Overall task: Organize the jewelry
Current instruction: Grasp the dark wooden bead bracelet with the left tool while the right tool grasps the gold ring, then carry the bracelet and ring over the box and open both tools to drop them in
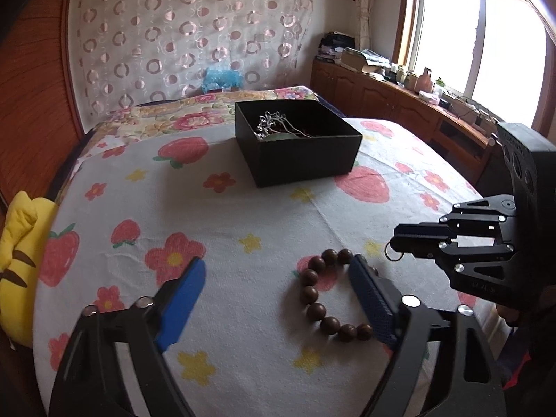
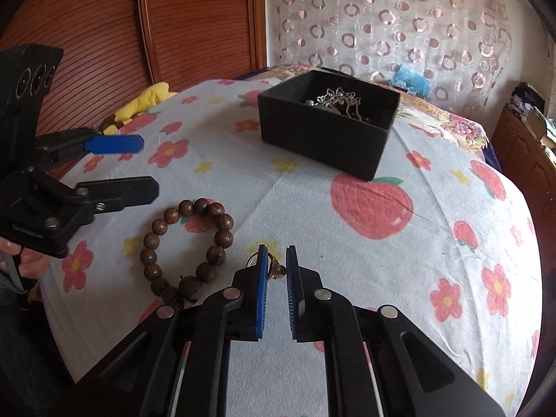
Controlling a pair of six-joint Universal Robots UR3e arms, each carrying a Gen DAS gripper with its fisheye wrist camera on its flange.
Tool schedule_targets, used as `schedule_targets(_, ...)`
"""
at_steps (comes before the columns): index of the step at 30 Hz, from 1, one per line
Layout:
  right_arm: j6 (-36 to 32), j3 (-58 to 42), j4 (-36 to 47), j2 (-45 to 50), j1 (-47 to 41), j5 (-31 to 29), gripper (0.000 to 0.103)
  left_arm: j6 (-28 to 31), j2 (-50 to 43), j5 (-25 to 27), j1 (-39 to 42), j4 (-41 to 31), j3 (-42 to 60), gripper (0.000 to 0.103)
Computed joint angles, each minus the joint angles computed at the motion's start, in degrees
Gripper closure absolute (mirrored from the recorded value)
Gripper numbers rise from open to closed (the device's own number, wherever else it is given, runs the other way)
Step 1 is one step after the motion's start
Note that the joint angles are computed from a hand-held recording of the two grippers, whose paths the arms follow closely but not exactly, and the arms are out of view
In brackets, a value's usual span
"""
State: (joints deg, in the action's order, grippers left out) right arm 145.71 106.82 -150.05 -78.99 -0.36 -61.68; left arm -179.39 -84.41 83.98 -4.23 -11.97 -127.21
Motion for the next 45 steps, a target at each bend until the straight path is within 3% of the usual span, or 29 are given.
schedule_targets(5,-0.57,1.46,-0.24,-1.84,-1.52,1.26,0.091,0.45,-2.50,0.73,-1.74,-2.70,2.27,0.053)
schedule_targets(7,-0.74,1.89,-0.30,-2.47,-2.26,1.83,0.091,0.30,-3.51,0.10,-1.55,-4.64,3.57,0.067)
schedule_targets(10,-0.78,2.37,-0.40,-2.96,-3.37,2.77,0.091,0.16,-4.20,-1.80,-0.43,-5.82,4.04,0.072)
schedule_targets(17,-0.94,2.75,-0.53,-3.03,-4.36,3.36,0.091,-0.26,-7.81,0.99,-2.60,-6.45,6.88,0.078)
schedule_targets(18,-1.03,2.78,-0.47,-3.08,-4.56,3.48,0.091,-0.24,-8.11,1.33,-2.81,-6.38,7.18,0.080)
schedule_targets(19,-0.94,2.82,-0.65,-2.99,-4.51,3.43,0.091,-0.08,-8.18,0.93,-2.73,-6.46,7.25,0.090)
schedule_targets(33,-1.39,-3.48,1.66,0.01,-4.69,4.28,0.091,-2.72,-4.38,0.25,-1.70,-5.06,11.60,0.091)
schedule_targets(45,0.30,-24.12,7.28,11.13,-1.66,4.42,0.091,-1.54,-8.18,0.72,-0.64,-8.21,23.58,0.091)
